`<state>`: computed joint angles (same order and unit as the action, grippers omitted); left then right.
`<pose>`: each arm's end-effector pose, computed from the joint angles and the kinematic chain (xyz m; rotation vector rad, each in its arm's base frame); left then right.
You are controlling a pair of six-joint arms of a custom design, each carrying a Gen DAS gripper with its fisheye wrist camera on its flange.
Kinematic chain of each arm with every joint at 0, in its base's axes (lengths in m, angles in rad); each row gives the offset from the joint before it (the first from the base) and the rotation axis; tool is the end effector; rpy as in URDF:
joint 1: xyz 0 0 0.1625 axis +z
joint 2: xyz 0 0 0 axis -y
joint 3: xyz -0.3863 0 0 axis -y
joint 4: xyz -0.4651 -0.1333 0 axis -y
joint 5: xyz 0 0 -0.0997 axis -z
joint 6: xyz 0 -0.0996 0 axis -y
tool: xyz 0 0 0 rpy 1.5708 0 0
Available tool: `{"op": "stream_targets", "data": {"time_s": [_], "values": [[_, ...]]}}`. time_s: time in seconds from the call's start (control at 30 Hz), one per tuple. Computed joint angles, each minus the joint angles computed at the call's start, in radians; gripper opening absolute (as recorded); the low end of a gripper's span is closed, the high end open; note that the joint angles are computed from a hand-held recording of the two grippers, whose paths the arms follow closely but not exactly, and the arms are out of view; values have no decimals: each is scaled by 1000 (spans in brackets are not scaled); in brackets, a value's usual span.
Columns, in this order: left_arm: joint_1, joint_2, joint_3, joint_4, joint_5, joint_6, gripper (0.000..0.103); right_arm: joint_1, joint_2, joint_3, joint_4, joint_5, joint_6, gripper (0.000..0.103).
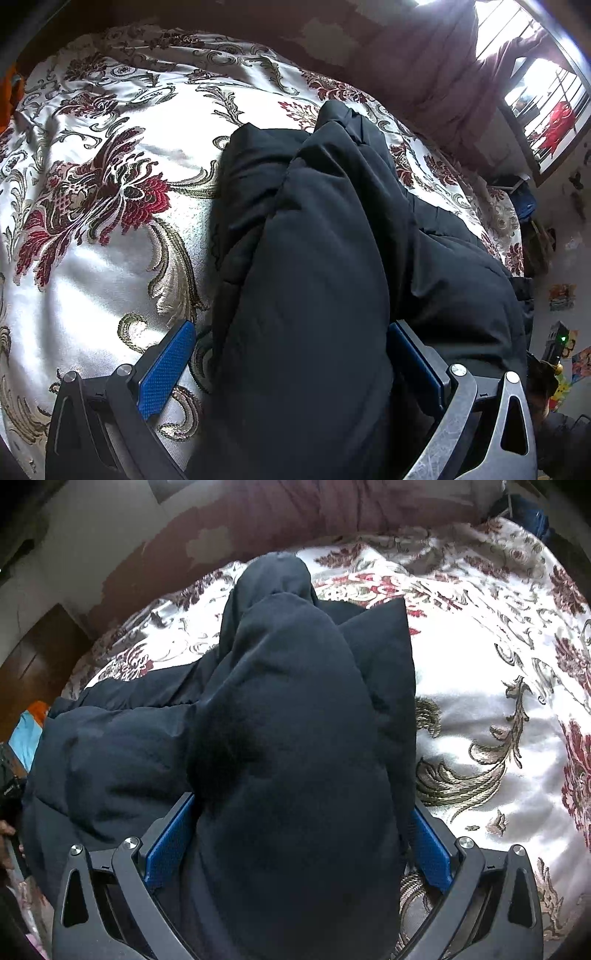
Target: Fold large clothes
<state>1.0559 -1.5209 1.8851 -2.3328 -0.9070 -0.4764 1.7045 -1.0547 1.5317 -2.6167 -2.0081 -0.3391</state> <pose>-0.1143 -0.5973 0.3489 -0.1306 2.6047 -0.8878 0.1885 -0.7177 0.2626 0.4397 -2.5384 0.6891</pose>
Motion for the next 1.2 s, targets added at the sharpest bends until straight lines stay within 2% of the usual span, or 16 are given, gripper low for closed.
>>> {"op": "stream_targets", "data": {"time_s": [0.1, 0.17, 0.23, 0.3, 0.4, 0.47, 0.53, 0.6, 0.63, 0.73, 0.97, 1.07, 1.2], "values": [[7, 13, -41, 80, -24, -33, 103, 6, 6, -33, 92, -14, 67, 102], [18, 30, -89, 166, -60, -80, 103, 10, 3, -47, 140, -18, 104, 91], [28, 47, -133, 235, -94, -117, 103, 13, -9, -39, 156, -8, 124, 72], [29, 61, -164, 288, -113, -145, 101, 14, -21, -34, 178, 11, 156, 60], [16, 66, -177, 312, -130, -159, 74, 27, -23, -42, 217, -3, 210, 45], [-3, 65, -178, 333, -105, -202, 61, 38, -16, -57, 244, -25, 245, 38], [-28, 56, -167, 342, -65, -257, 42, 51, -19, -60, 266, -40, 280, 24], [-60, 53, -171, 372, -20, -317, 26, 70, -38, -57, 278, -38, 337, 18], [-77, 54, -181, 398, -2, -338, 21, 77, -44, -55, 283, -34, 348, 17], [-119, 74, -236, 490, 27, -360, 17, 110, -71, -55, 329, -44, 342, 15], [-207, 70, -334, 696, -2, -426, 15, 186, -191, -13, 425, -84, 320, 14], [-247, 28, -322, 745, -20, -459, 15, 208, -249, 21, 431, -88, 294, 14], [-292, -19, -275, 764, -9, -477, 16, 211, -306, 73, 424, -91, 286, 14]]}}
